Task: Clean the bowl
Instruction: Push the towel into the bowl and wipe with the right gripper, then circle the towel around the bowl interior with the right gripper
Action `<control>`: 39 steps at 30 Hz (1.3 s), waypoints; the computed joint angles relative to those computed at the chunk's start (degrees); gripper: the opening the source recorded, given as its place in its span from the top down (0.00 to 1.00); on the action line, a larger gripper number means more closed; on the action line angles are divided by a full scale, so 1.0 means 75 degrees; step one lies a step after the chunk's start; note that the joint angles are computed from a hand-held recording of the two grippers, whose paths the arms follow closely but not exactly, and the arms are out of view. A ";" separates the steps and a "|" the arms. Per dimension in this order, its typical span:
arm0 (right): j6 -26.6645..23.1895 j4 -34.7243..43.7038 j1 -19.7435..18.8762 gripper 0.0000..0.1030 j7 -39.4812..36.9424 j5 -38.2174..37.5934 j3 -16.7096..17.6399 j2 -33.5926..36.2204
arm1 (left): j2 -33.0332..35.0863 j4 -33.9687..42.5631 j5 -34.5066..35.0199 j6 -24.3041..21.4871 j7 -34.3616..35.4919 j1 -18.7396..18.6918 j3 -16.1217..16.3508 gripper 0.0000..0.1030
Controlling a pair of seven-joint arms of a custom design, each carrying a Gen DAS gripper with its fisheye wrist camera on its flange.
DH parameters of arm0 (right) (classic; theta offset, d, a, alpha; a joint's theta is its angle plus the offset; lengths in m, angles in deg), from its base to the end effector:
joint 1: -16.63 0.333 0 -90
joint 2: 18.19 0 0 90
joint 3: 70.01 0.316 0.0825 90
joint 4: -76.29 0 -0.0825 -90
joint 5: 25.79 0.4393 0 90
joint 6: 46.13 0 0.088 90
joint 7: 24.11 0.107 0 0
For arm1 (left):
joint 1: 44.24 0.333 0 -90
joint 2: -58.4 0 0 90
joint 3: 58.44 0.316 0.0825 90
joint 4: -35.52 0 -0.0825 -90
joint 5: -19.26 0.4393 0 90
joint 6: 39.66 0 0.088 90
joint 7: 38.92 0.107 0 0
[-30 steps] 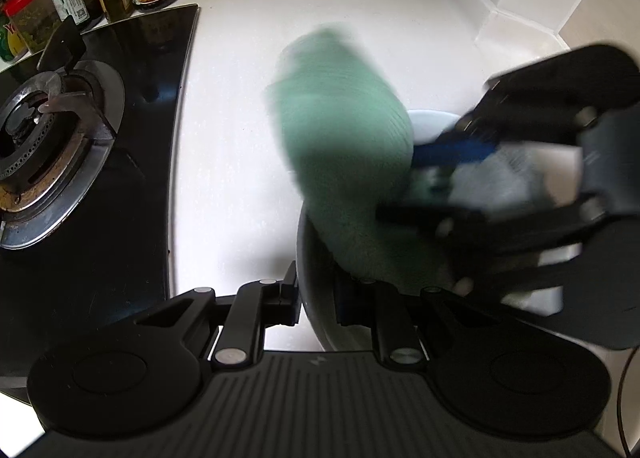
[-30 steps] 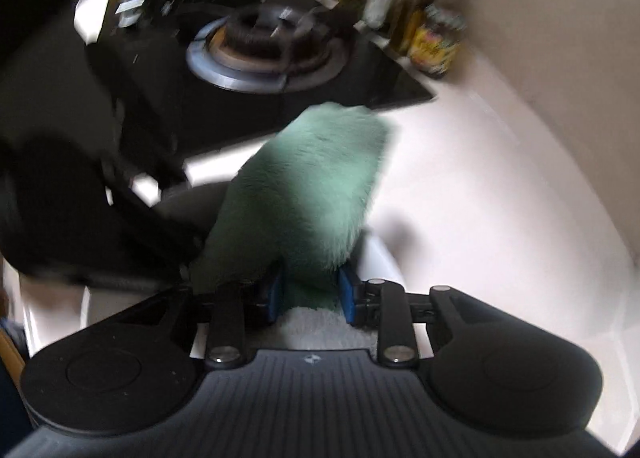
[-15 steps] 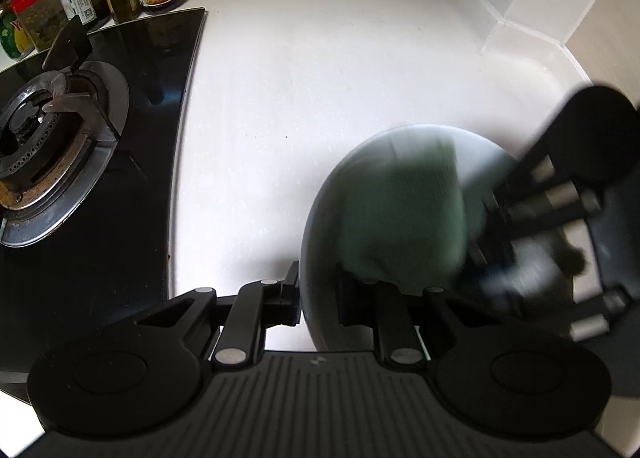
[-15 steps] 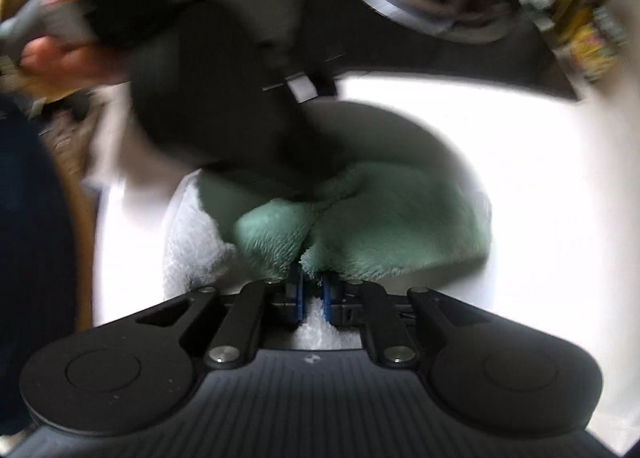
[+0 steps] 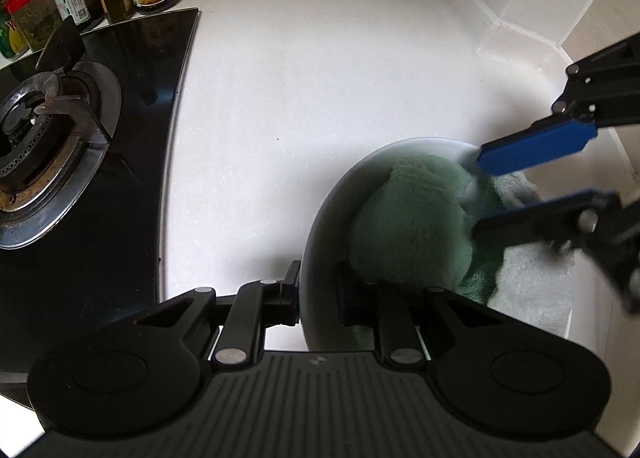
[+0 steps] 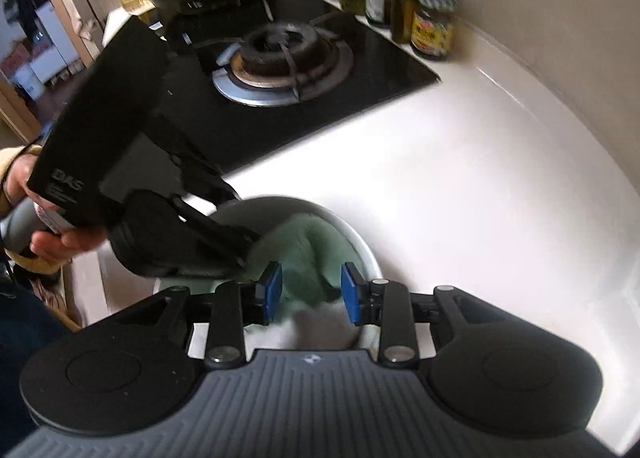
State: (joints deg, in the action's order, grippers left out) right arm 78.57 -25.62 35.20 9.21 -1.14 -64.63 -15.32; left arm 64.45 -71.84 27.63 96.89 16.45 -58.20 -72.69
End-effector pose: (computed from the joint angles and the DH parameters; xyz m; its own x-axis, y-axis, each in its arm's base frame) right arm 0.6009 0.2830 0.5451 0.9377 -0.3471 0.0181 -0.2922 -0.8155 -0.4997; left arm 0.5966 -0.3132 0.4781 0.0063 -0.9910 0.1335 -0.9217 -0.0575 -0.3835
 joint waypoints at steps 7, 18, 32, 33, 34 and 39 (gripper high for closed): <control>0.0805 -0.0059 0.0348 0.74 -0.0870 -0.0719 0.0161 0.0725 | 0.0010 0.0027 0.0107 -0.0056 0.0010 -0.0028 -0.0009 0.80; -0.0881 0.0568 0.0660 0.92 -0.1274 -0.2115 0.0149 0.0945 | 0.0033 0.0057 0.0670 -0.0094 -0.0565 -0.0159 -0.0011 0.75; -0.5284 0.3926 -0.0030 0.92 0.0035 -0.0214 -0.0048 0.2146 | 0.0178 0.0255 0.0827 -0.0108 -0.0628 -0.0178 -0.0025 0.73; -0.4752 0.3564 -0.0035 0.92 -0.0037 -0.0186 -0.0077 0.1822 | 0.0199 0.0300 0.0681 -0.0157 -0.0522 -0.0146 -0.0032 0.74; -0.4082 0.3160 -0.0024 0.92 -0.0131 -0.0191 -0.0097 0.1496 | 0.0222 0.0345 0.0538 -0.0208 -0.0418 -0.0115 -0.0038 0.76; -0.1117 0.1511 -0.0047 0.92 -0.0764 0.0492 0.0000 0.0478 | 0.0155 0.0381 0.0209 -0.0453 -0.0251 -0.0063 -0.0044 0.85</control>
State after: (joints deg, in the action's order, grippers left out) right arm 70.20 -14.29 34.85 3.49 2.55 -64.64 -11.74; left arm 65.61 -68.98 29.20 93.49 14.57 -58.67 -73.02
